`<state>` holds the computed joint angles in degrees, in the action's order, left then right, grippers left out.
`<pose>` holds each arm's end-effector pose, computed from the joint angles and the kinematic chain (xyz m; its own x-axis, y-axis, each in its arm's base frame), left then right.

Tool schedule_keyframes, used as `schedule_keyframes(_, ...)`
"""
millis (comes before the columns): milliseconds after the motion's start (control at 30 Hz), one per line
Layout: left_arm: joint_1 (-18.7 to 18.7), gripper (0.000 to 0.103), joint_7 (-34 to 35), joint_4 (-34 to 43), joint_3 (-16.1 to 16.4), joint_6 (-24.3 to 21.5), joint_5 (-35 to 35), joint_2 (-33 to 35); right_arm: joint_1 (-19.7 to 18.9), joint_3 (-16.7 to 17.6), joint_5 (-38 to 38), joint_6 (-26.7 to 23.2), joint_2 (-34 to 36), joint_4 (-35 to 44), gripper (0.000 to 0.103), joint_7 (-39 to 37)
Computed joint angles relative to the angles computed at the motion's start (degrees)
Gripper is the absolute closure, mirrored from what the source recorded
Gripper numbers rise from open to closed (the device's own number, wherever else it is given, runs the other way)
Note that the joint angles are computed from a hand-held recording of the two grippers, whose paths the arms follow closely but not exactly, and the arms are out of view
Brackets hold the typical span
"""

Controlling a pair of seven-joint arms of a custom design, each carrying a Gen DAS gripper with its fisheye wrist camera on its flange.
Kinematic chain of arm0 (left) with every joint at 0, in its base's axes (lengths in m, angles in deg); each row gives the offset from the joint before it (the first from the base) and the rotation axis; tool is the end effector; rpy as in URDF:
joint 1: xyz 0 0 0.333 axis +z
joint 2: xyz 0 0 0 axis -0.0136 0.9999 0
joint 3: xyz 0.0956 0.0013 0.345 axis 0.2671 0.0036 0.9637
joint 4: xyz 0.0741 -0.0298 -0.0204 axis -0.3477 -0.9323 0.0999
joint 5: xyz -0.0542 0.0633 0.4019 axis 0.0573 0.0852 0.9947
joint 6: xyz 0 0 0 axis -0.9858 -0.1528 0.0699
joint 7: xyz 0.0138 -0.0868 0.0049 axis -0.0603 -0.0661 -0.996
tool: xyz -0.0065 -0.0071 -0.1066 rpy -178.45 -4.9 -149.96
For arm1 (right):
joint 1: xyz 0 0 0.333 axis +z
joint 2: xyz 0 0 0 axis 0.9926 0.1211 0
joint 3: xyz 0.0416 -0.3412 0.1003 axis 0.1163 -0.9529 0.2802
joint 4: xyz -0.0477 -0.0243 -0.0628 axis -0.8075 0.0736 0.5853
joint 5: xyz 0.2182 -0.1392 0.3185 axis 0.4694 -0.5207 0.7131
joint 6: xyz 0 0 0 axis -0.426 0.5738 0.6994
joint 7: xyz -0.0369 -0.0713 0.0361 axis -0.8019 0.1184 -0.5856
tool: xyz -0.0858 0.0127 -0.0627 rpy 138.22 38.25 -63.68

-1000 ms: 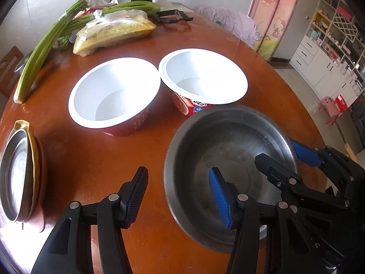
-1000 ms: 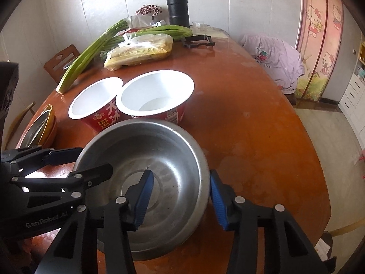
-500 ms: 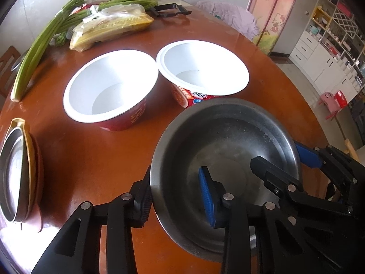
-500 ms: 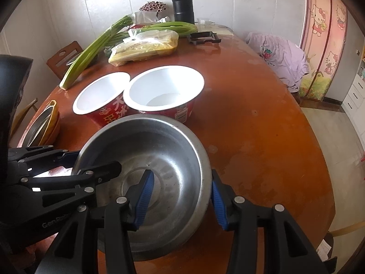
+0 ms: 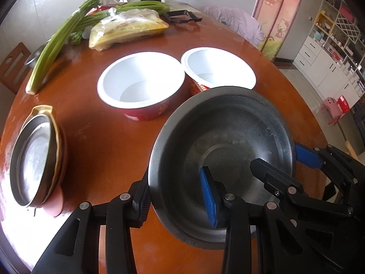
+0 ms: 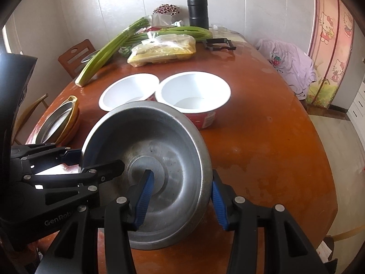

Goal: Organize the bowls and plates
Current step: 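Lift the steel bowl with the left gripper and carry it toward the stack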

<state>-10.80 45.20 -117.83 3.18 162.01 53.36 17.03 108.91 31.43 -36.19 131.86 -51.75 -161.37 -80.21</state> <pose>0.6470 -0.3145 0.3049 -0.6753 -0.7337 0.0758 -0.6760 0.5745 -0.4616 0.5596 0.2572 0.2759 -0.3198 -0.9411 -0.1099 -0.7329 0.3192 -0.6008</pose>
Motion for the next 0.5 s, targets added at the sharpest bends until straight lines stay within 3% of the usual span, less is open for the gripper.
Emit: schedule_keyframes(500,3.85,0.062,2.20,-4.97,-1.00,1.83,-2.95,-3.14,2.41,0.45,3.13,-0.60,1.54,2.97,0.054,-4.45)
